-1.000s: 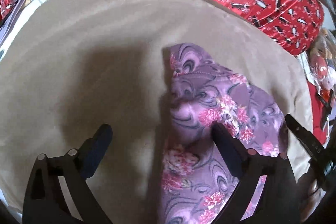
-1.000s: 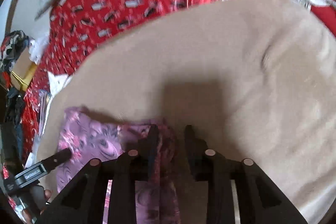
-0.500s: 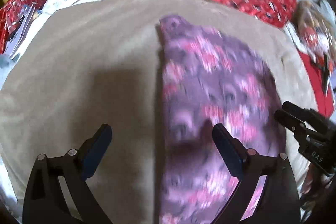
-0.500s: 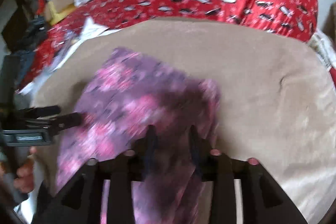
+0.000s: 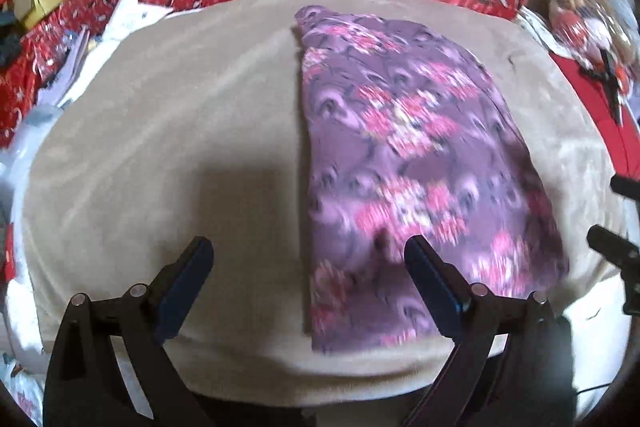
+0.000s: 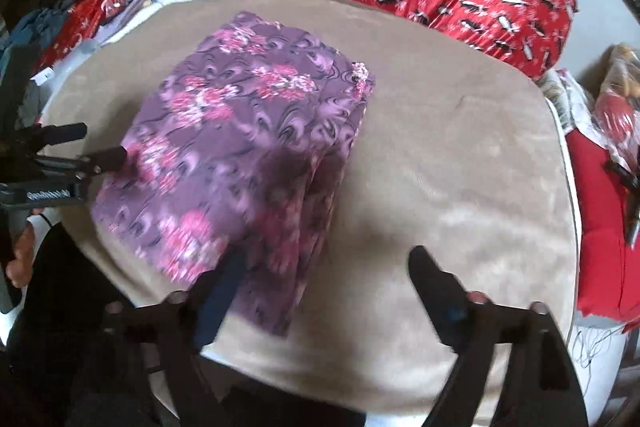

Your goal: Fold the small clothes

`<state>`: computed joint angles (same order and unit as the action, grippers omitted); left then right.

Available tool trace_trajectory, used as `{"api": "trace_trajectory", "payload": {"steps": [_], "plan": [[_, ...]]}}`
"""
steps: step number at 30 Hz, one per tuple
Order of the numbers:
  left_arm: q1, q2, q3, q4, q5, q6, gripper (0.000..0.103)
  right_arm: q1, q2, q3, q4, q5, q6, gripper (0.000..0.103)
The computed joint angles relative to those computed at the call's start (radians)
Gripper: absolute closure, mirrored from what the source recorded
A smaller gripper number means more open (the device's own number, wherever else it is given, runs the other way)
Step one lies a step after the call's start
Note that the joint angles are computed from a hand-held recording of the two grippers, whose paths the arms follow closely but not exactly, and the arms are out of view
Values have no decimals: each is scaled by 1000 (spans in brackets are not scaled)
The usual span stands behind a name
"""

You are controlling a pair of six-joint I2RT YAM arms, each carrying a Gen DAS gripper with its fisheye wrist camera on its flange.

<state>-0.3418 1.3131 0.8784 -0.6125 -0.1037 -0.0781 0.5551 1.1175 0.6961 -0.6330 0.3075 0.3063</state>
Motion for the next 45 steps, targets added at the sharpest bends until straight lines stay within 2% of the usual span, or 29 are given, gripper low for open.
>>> {"api": "trace_trajectory", "payload": {"steps": [6, 12, 23, 30, 35, 45], "plan": [[-103, -106, -95, 23, -105, 24, 5, 197, -94, -72, -41, 171, 205, 8], [-109, -192, -123, -20, -57, 5, 5, 306, -126, -94, -69, 251, 336, 6], [-139, -259, -141, -46, -45, -19, 5, 341, -106, -93, -90, 244, 444, 6], [-159, -277, -128, -71, -22, -21, 6, 342, -112, -93, -100, 239, 464, 6], [-206, -331, -118, -85, -31, -29, 5, 335, -122, -94, -104, 235, 476, 6], [-267, -349, -106, -101, -40, -53, 5, 335, -176, -108, -136, 236, 525, 6]]}}
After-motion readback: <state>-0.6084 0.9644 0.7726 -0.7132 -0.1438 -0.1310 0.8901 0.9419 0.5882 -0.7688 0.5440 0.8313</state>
